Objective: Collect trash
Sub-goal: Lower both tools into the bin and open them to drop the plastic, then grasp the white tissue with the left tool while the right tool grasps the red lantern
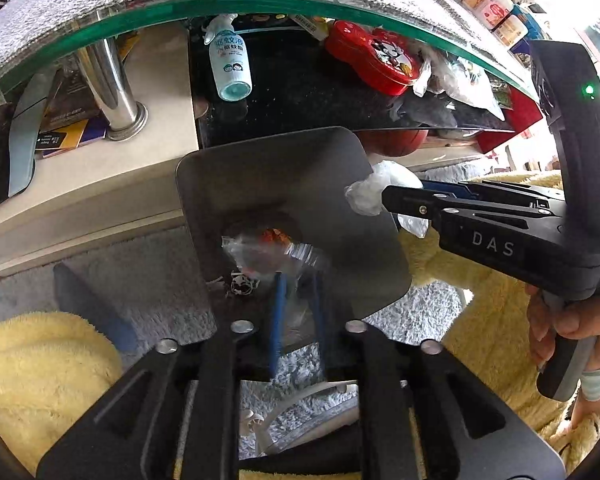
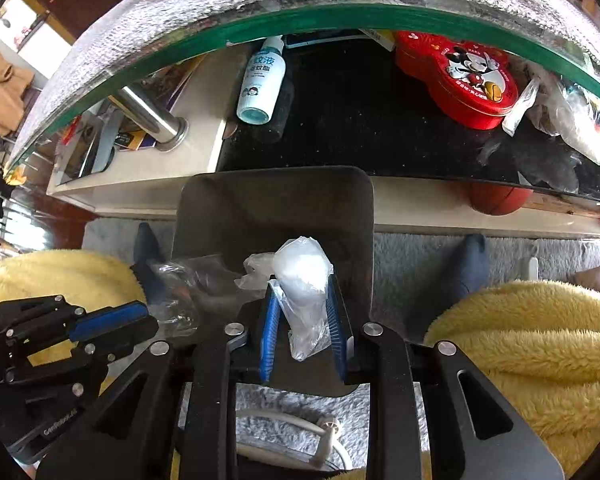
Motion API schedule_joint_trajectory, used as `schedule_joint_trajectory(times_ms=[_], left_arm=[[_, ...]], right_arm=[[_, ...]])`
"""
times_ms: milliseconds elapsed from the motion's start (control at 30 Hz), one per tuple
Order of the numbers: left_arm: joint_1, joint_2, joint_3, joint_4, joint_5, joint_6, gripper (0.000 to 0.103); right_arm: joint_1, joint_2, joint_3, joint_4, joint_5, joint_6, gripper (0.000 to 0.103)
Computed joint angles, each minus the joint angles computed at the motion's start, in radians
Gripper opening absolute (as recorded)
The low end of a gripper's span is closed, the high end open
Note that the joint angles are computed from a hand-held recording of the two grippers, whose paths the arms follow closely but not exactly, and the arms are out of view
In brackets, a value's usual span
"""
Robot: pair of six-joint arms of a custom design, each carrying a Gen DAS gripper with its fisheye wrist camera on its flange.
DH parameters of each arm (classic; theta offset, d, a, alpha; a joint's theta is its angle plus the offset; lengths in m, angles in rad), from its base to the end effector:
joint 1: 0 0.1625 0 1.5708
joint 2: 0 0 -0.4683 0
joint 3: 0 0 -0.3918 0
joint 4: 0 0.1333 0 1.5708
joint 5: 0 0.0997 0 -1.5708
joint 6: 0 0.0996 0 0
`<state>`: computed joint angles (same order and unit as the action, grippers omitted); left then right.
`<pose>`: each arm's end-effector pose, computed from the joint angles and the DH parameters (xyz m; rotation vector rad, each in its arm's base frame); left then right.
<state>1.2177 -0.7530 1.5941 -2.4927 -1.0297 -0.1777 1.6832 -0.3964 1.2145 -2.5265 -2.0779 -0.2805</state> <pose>-0.0720 -0.7292 0.1137 0.2006 2.6174 -0.2933 0.1753 -0.7959 -0.0152 0.4660 -2.5814 0.1230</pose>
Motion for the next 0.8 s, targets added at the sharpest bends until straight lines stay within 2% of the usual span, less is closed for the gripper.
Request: schedule_joint_trajectory(times_ms=[33,67,167,200,300,367,400,433,467,633,800], left_arm=[[0.000,0.000,-0.002,0.000,0.003,0.001,0.022],[0.000,0.000,-0.005,0.001,0.006,0.003,0.025],[-0.001,-0.003,-0.008,0.001,0.017,0.003,0.036],[-0.002,-0.005,-0.009,-0.001,0.023,0.003,0.044],[-0.009,-0.016,-0.005,-0.019,0.056,0.011,0.067],[-0.018,-0.029,-0.002,-0.033,0.083,0.019,0.077],[-0.021,-0.034,-0.002,-0.039,0.093,0.021,0.085],[-0.027,-0.042,-0.002,-0.052,0.111,0.025,0.088],[-0.031,-0.048,-0.006,-0.059,0.123,0.028,0.093],[-0.046,-0.071,-0.037,-0.095,0.161,0.057,0.095],[-0.052,-0.068,-0.101,-0.118,0.187,0.095,0.095]], right_arm=[[0.000,0.004,-0.010,0.005,0.001,0.003,0.046],[0.000,0.004,-0.012,0.003,0.003,0.006,0.050],[0.000,0.005,-0.023,0.001,0.003,0.011,0.052],[0.001,0.005,-0.027,-0.001,0.001,0.011,0.052],[0.007,-0.002,-0.029,-0.039,-0.010,-0.001,0.064],[0.012,-0.010,-0.031,-0.074,-0.017,-0.008,0.084],[0.016,-0.014,-0.031,-0.099,-0.021,-0.011,0.090],[0.019,-0.020,-0.030,-0.126,-0.022,-0.015,0.098],[0.022,-0.027,-0.032,-0.153,-0.015,-0.020,0.098],[0.037,-0.038,-0.087,-0.187,0.015,-0.028,0.099],[0.057,-0.012,-0.184,-0.190,0.023,-0.073,0.099]])
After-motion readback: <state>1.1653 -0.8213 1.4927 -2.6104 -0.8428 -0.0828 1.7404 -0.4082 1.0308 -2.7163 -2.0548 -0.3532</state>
